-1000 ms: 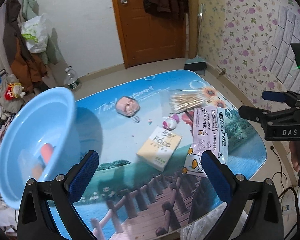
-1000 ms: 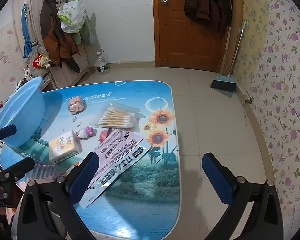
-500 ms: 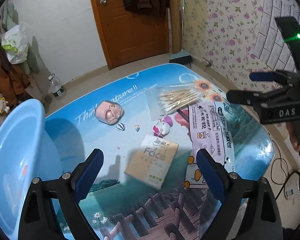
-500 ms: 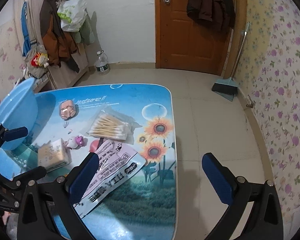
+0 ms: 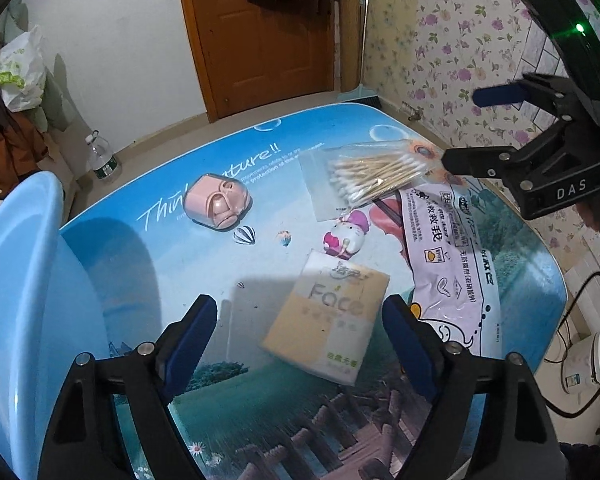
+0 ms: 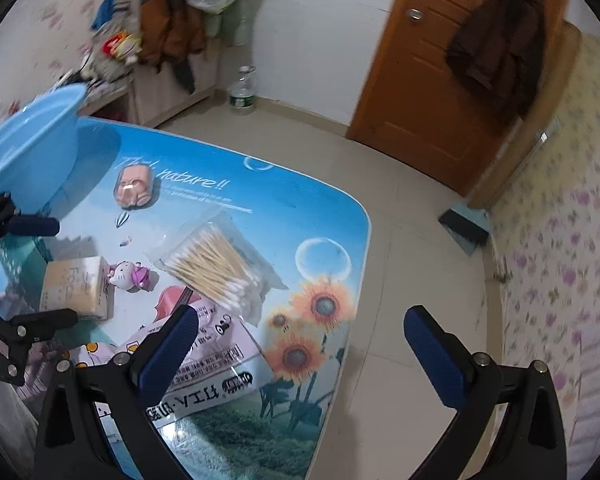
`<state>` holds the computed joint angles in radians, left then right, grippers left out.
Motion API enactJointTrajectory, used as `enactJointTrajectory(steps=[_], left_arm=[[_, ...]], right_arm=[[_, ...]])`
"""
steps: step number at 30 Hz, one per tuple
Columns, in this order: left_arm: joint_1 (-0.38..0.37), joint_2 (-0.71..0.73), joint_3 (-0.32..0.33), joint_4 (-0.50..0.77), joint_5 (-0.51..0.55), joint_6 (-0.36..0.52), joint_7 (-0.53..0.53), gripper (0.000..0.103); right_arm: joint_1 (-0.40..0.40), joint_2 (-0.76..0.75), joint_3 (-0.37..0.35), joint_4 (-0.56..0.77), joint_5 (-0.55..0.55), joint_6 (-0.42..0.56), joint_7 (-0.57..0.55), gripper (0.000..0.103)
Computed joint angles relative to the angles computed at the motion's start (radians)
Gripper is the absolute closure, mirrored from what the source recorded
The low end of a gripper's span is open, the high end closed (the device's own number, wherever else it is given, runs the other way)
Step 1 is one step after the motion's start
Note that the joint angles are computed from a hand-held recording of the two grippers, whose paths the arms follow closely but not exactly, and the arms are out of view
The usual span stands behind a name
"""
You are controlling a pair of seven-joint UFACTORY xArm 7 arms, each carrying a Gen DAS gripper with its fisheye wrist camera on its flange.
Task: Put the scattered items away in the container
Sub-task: 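Grasp the Face tissue pack with the left gripper while the right gripper grasps the cotton swab bag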
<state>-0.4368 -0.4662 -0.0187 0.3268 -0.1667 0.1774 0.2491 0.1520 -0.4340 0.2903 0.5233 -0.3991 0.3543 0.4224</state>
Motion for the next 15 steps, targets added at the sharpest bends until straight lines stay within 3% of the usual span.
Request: enactJointTrajectory(steps=[4,9,15], left_arm=[[-0.03,0.012,0.029,0.006,-0.017,0.012,0.036,0.023],[-0.103,0.024,0.098,0.019,-0.098,0.042,0.136,0.046],[-0.097,0.038,0.089,0.031,-0.151,0.05,0.2,0.046]], right_arm=[[0.025,0.074,-0.013,0.045,-0.011,0.001,-0.079,0.0],[0.016,0.158,-0.007,0.099,-0.092,0.001,-0.091,0.0],[0.059,0.22,-0.063,0.133,-0.055,-0.021,-0.182,0.0]])
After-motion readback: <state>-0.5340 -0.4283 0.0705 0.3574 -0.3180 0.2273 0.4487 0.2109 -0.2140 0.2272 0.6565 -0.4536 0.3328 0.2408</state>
